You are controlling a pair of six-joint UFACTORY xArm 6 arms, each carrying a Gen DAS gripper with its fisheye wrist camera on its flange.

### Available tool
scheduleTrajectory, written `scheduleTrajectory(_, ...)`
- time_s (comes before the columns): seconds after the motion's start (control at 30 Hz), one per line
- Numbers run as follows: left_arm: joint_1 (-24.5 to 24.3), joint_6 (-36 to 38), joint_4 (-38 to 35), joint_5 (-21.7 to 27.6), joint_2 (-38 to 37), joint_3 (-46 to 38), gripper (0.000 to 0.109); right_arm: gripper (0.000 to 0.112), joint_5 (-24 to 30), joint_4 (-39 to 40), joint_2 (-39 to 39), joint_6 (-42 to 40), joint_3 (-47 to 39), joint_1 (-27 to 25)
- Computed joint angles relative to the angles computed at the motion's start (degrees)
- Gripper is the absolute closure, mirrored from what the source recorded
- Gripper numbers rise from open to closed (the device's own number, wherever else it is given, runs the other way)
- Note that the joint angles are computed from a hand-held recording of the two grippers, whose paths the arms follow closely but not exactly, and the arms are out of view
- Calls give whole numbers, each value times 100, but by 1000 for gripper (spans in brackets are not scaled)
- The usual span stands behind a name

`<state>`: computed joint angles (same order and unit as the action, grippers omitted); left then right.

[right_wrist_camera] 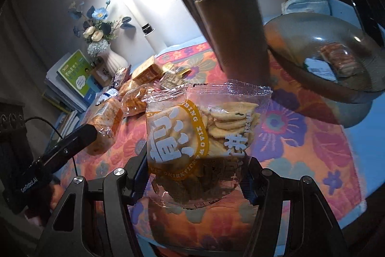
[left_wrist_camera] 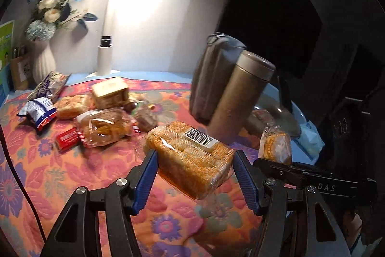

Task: Organize snacks
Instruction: 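Carry both packs to the glass bowl and release them inside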

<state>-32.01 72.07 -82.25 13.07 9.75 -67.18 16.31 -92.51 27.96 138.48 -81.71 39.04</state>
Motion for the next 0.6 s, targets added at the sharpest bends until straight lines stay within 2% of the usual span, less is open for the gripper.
scheduleTrajectory(0.23,-556,-23,98,330,172,-423,48,51,703,-861,-1164,1180,1346,-98)
scheduleTrajectory(0.4,-984,54,148,339,397,-972,48,51,1241,-882,-1875,1253,2099,-248)
scheduleTrajectory(0.5,-1285,-309,594,164,775,-1551,48,51,1387,-719,-2158,915,2327,-458)
scheduleTrajectory(0.57,-1466,-846,1188,14,1123,-2014,48,51,1492,-620,-2270,621,2410,-598)
scheduleTrajectory(0.6,-1576,-1294,1696,-223,1334,-2239,48,51,1507,-610,-2304,534,2434,-677)
